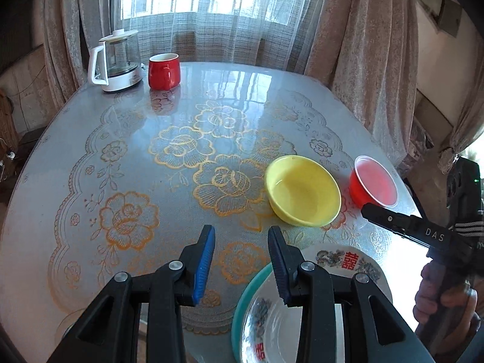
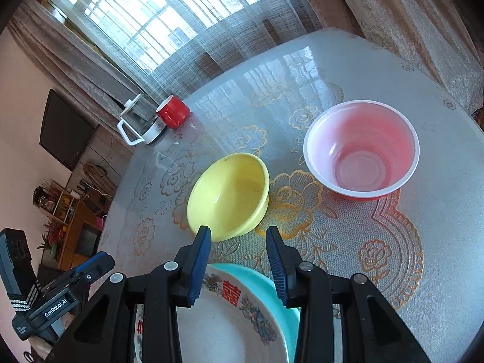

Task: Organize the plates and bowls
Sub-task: 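Move to the yellow bowl and grasp its rim with both grippers, then lift the yellow bowl and lower it into the steel bowl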

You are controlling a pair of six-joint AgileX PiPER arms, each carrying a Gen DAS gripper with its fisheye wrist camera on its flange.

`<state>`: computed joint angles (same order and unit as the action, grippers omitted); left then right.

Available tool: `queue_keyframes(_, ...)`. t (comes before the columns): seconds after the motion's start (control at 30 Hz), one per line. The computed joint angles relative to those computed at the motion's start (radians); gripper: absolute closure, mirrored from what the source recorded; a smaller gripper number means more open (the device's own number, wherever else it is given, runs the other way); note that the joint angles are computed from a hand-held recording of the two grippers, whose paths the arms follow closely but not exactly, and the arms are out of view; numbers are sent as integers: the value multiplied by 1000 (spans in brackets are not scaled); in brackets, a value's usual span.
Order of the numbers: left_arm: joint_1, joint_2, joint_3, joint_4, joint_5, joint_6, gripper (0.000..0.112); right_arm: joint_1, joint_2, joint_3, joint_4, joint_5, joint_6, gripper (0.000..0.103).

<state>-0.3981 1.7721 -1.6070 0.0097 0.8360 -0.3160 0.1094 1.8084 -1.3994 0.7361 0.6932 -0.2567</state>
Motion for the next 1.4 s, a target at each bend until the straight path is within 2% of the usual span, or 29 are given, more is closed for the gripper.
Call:
queue_keyframes(0.17, 34, 228, -306, -97, 137, 97, 75, -15, 134, -194, -59, 118, 38, 65)
queue_keyframes(0.33, 43, 372, -506, -164, 261, 124, 76, -32, 197, -287, -82, 218, 82, 65)
queue_keyframes(0.47, 30, 390, -484, -185, 210, 140, 75, -31, 217, -282, -58, 210, 30, 65)
queue_keyframes(0.5, 25, 410, -503, -178, 223, 135, 76, -26, 224, -281, -66, 203, 29, 66)
queue_keyframes(0.53, 19, 431, -524, -170, 245, 127, 77, -21, 236, -287, -75, 199, 35, 69)
queue_keyframes(0.6, 13, 431, -504, -186, 227, 154, 86, -20, 241, -274, -43, 186, -17, 83)
queue_keyframes(0.73, -15, 358, -389, -124, 140, 104, 93, 16, 217, -260, -109, 147, 1, 87)
queue_keyframes(0.97, -18, 97, -107, -106, 5, 70, 93, 62, 91, -206, -124, 139, 29, 87)
queue_keyframes(1.23, 6, -150, 169, -27, -84, -6, 93, 168, 4, -132, -120, 97, 57, 87)
queue_keyframes(1.4, 61, -307, 352, -41, -135, -2, 93, 249, -20, -87, -95, 61, 65, 87)
